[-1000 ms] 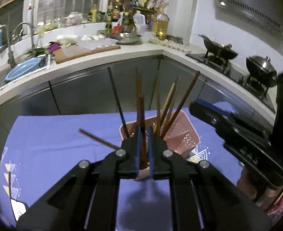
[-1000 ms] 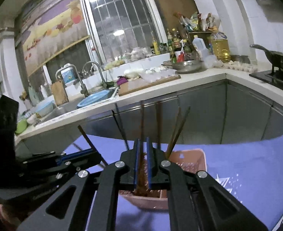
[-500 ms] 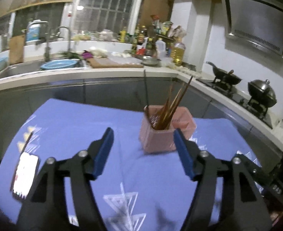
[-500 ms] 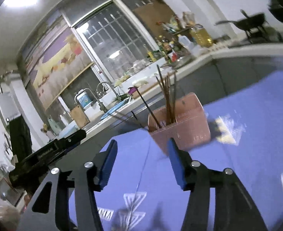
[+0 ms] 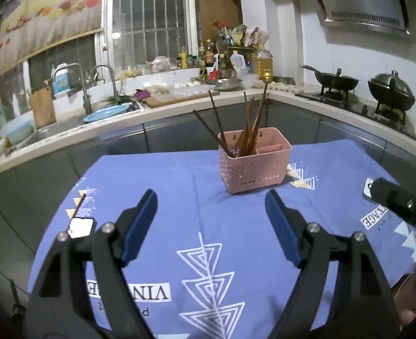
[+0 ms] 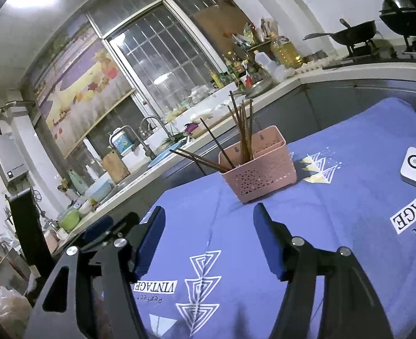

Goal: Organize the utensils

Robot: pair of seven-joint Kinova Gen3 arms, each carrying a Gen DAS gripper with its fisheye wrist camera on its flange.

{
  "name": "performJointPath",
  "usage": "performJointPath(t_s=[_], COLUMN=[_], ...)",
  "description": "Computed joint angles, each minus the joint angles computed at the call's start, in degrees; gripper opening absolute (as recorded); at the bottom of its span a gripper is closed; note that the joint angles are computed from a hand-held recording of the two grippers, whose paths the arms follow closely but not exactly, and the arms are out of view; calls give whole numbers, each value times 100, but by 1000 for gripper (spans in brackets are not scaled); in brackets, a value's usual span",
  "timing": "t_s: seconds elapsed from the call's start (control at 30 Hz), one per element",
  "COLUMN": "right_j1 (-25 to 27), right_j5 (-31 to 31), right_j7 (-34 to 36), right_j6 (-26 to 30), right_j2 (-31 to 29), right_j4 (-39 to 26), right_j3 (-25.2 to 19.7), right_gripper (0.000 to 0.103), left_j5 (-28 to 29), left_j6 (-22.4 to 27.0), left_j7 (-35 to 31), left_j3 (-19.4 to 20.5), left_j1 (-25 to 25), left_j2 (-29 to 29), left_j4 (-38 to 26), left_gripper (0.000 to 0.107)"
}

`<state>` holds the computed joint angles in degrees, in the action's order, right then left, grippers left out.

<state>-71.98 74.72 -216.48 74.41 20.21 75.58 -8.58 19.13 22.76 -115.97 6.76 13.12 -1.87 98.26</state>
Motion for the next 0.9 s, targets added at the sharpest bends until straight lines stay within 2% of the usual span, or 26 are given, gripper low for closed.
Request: performJointPath(t_s=[0.13,0.2,0.33,0.5,0.6,0.9], right_j1=[-37,-29,18,80,134,301], right_j5=[-38,-73,-205,-251,-305,-368], right_j7=[46,7,17,100,80,-184], right_j6=[27,10,-52,-310,-440,-594], right_j2=[46,48,92,99,67,-58], right_j4=[-83,-70,-123,-92,-17,273], right_j3=[13,21,38,70,83,42], right_gripper=[70,71,77,79,79,79], left_j5=[81,-215,-831,-574,-462,-985], left_j6=[155,104,-13,-115,-146,89], left_j7=[-121,69,492,250,174,628], left_j3=[-32,29,117,34,13,113], left_j1=[-16,-21,1,-6,-20,-23], left_j2=[-3,28,61,40,72,300], left_j4=[-70,-76,-17,84,95,-96], left_gripper=[75,76,86,96,97,97])
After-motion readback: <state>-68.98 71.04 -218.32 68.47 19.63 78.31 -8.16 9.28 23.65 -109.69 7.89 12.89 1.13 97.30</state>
